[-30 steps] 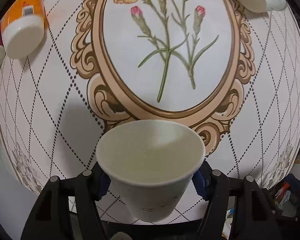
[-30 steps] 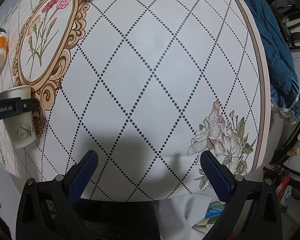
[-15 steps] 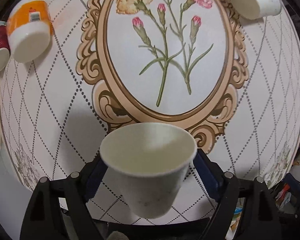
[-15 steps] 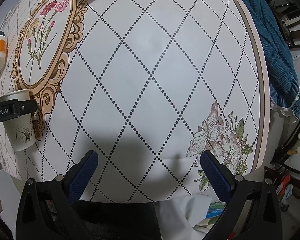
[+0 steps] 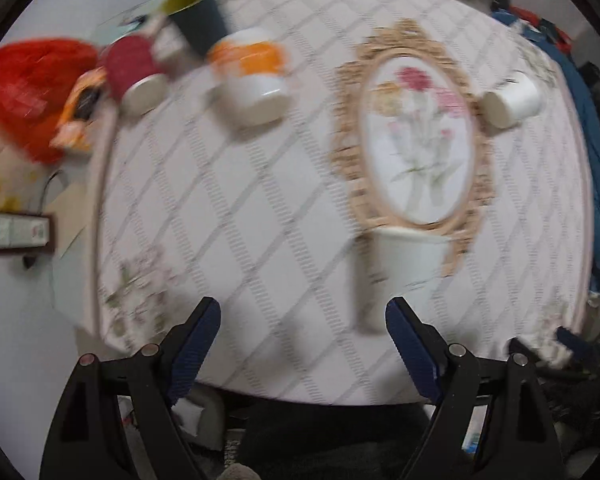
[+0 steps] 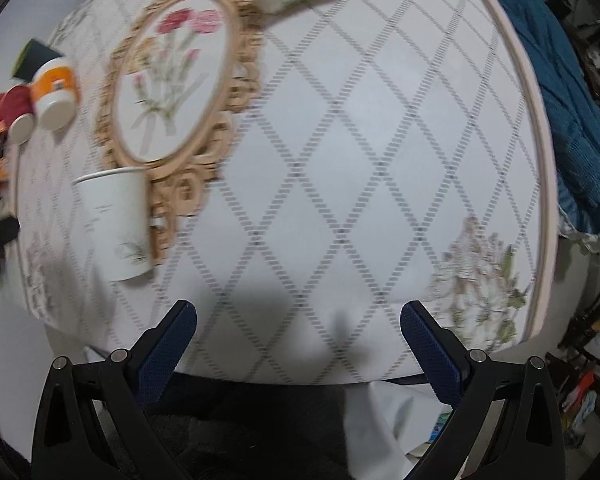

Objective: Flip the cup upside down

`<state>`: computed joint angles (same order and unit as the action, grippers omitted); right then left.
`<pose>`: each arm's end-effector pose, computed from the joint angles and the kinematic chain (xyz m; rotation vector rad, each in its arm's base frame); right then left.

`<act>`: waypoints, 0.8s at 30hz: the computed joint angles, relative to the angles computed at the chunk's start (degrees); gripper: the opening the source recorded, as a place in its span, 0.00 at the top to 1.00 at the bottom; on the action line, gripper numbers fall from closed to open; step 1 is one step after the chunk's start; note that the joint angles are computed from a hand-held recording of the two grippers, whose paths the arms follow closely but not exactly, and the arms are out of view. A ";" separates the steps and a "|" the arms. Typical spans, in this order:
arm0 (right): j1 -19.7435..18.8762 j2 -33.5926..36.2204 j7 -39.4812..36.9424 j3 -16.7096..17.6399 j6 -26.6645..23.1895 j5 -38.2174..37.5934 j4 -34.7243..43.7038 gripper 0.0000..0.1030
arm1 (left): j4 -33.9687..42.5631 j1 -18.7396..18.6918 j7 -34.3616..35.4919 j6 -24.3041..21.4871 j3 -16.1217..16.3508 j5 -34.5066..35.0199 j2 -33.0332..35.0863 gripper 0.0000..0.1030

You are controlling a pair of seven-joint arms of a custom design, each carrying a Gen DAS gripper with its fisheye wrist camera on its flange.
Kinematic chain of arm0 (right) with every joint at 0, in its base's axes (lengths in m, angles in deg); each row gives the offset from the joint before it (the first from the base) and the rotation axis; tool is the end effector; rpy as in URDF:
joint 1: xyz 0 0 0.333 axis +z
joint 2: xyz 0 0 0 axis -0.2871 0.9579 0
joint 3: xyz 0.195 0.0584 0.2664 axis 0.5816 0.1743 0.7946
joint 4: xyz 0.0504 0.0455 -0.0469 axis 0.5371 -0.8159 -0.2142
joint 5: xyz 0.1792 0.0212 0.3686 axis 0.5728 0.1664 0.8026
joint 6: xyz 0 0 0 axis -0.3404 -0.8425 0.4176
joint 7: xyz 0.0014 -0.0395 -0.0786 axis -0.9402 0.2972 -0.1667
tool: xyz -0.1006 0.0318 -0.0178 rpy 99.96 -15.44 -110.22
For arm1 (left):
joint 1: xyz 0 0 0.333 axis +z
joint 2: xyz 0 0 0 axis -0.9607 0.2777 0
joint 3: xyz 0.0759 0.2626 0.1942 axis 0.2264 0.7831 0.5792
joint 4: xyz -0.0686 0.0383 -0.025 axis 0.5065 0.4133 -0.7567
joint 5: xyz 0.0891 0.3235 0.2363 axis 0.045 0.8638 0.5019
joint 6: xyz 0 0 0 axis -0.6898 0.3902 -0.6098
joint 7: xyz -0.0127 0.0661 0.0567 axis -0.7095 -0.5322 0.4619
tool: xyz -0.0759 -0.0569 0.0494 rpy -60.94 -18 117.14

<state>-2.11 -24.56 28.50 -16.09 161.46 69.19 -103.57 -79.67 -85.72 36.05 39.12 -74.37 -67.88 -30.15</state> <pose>0.5948 0.2082 0.4280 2.1521 -2.2081 -0.1731 0.6651 -0.1998 0.3906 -2.3353 2.0452 0.0847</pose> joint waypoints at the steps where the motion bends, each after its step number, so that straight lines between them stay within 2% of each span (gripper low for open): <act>1: 0.27 0.28 0.04 0.24 0.00 -0.02 0.40 0.00 | -2.65 0.70 0.32 1.02 0.57 0.36 -0.93 0.18; 4: 1.80 2.18 0.76 1.19 -0.69 -0.52 2.88 0.00 | -7.28 2.79 0.19 0.72 1.15 -1.02 -4.06 0.18; 9: 4.55 5.62 1.62 2.25 -1.63 -2.56 7.28 0.00 | -12.90 5.93 0.73 4.82 1.63 -3.09 -5.45 0.18; 17: 9.03 12.20 -0.14 3.45 -6.31 -6.70 16.80 0.00 | -15.50 7.68 1.19 8.08 1.62 -5.22 -5.59 0.18; 21: 11.68 14.83 -8.51 3.77 -9.04 -12.30 22.11 0.00 | -15.20 7.21 0.48 9.30 2.00 -3.58 -5.28 0.18; 24: 13.57 14.17 -19.55 3.90 -6.98 -18.46 21.89 0.00 | -14.73 6.66 -1.38 10.53 2.51 -1.45 -5.17 0.18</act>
